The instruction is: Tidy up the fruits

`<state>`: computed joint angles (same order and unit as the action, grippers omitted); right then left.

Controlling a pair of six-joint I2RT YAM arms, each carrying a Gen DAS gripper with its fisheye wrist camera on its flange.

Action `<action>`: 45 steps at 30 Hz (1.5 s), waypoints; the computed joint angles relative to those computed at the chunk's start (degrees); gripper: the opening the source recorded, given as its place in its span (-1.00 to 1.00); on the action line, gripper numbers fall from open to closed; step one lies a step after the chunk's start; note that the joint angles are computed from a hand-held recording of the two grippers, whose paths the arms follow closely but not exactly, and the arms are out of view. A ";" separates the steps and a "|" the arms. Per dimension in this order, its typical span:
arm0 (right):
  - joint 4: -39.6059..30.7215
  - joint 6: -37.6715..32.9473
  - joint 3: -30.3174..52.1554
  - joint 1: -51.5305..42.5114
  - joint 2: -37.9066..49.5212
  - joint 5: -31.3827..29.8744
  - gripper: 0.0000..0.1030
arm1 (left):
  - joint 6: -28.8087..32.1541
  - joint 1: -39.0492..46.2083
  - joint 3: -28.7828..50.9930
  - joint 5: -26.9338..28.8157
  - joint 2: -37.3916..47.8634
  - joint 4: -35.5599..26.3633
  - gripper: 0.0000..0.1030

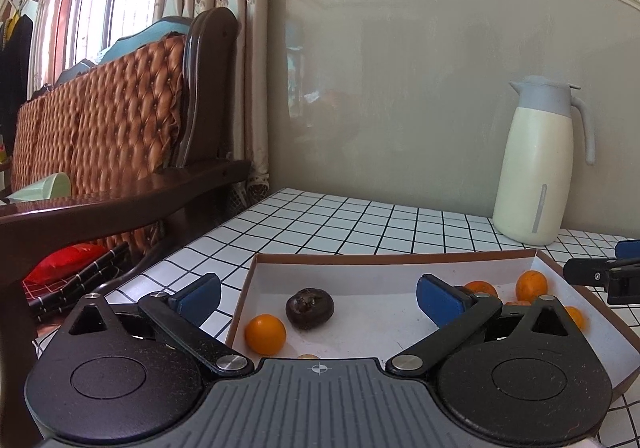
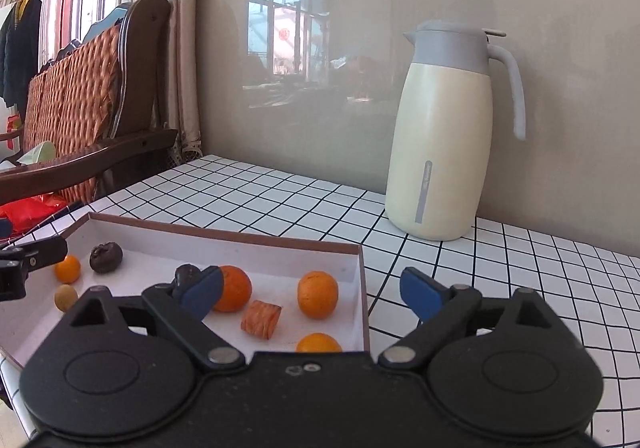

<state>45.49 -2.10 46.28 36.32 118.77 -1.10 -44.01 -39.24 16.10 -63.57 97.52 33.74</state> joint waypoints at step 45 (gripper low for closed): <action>3.58 -3.53 -31.49 -16.26 -32.07 -8.98 0.88 | -49.80 -29.93 35.90 -12.57 7.25 -79.56 1.00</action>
<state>49.07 -5.63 14.80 20.07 86.70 -10.08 -93.81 -69.18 51.99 -76.14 104.77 -45.82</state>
